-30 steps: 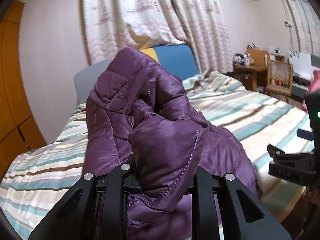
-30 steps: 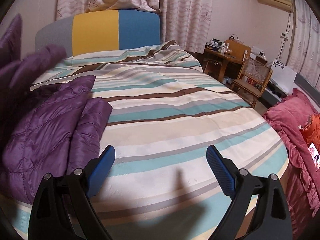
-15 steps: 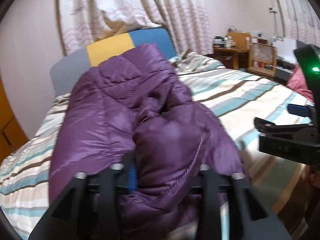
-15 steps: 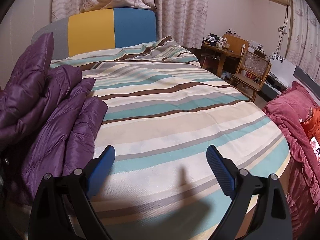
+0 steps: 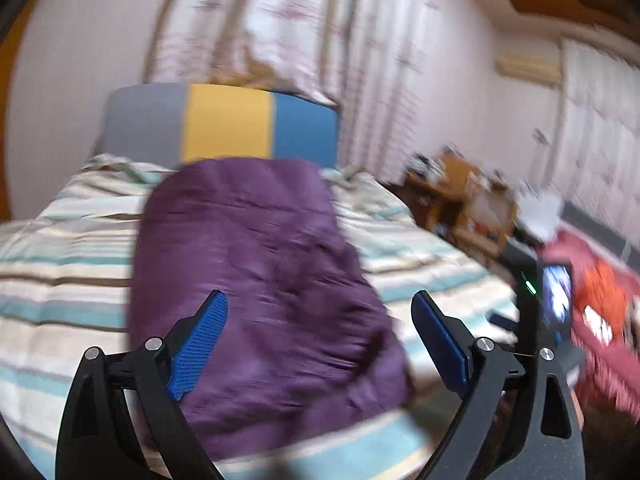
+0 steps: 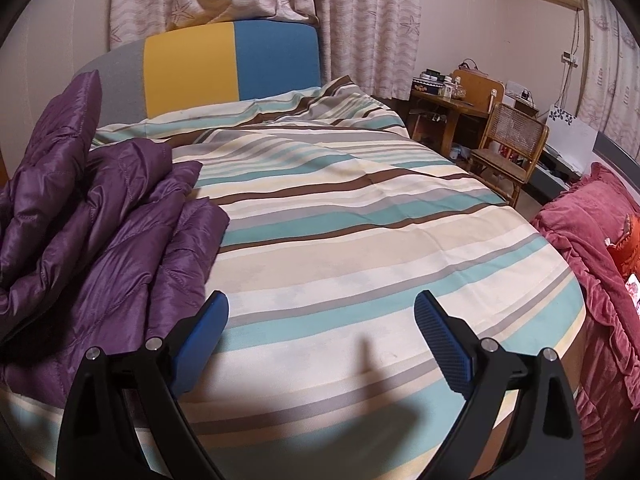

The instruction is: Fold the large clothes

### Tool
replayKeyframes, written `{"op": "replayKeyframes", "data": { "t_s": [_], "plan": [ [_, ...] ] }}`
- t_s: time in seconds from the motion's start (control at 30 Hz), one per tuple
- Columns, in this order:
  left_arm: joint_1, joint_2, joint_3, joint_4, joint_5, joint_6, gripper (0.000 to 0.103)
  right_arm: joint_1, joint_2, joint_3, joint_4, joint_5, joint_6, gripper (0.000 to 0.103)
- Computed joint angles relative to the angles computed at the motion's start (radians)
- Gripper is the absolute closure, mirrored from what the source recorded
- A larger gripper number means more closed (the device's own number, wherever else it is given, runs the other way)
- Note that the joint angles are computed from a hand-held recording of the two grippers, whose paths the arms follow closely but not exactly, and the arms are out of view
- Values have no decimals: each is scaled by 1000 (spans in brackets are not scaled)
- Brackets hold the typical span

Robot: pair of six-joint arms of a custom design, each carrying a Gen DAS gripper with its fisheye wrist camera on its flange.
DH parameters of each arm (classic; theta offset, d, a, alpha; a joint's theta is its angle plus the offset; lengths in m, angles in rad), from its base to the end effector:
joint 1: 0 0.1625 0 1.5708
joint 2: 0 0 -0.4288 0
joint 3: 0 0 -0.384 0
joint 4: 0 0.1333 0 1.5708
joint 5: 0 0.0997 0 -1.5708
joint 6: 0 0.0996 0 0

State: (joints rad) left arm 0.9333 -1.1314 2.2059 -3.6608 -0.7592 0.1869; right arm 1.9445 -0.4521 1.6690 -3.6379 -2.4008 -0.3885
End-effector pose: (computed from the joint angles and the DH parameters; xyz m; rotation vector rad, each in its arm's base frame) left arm -0.1182 -0.5049 0.2615 0.3998 2.2279 -1.4052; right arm 0.2875 -0.5694 0.0202 0.3995 -2.1440 0.9612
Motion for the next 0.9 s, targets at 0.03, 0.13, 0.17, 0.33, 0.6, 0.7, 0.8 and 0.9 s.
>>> {"op": "replayKeyframes", "data": {
  "t_s": [0.03,0.13,0.17,0.33,0.6,0.7,0.8,0.9],
  "plan": [
    [3,-8,0,-15,18,-12,11,2,1,0,-2,0,-4,8],
    [38,-58,-11,-16,115,-118,11,3,2,1,-1,1,-11,8],
    [50,-75,-12,-3,134,-156,11,3,4,1,0,0,-14,8],
    [153,-142,-63,162,208,-422,11,4,11,-5,22,-3,-14,8],
    [244,-107,-181,448,40,-483,32,2,20,-16,33,8,-39,8],
    [226,-73,-209,460,56,-432,38,-3,10,-15,22,9,-26,8],
    [204,-33,-262,513,103,-367,45,-4,-3,-12,10,9,-19,8],
    [183,4,-302,548,158,-308,46,-1,-21,-8,3,14,-5,8]
  ]
}}
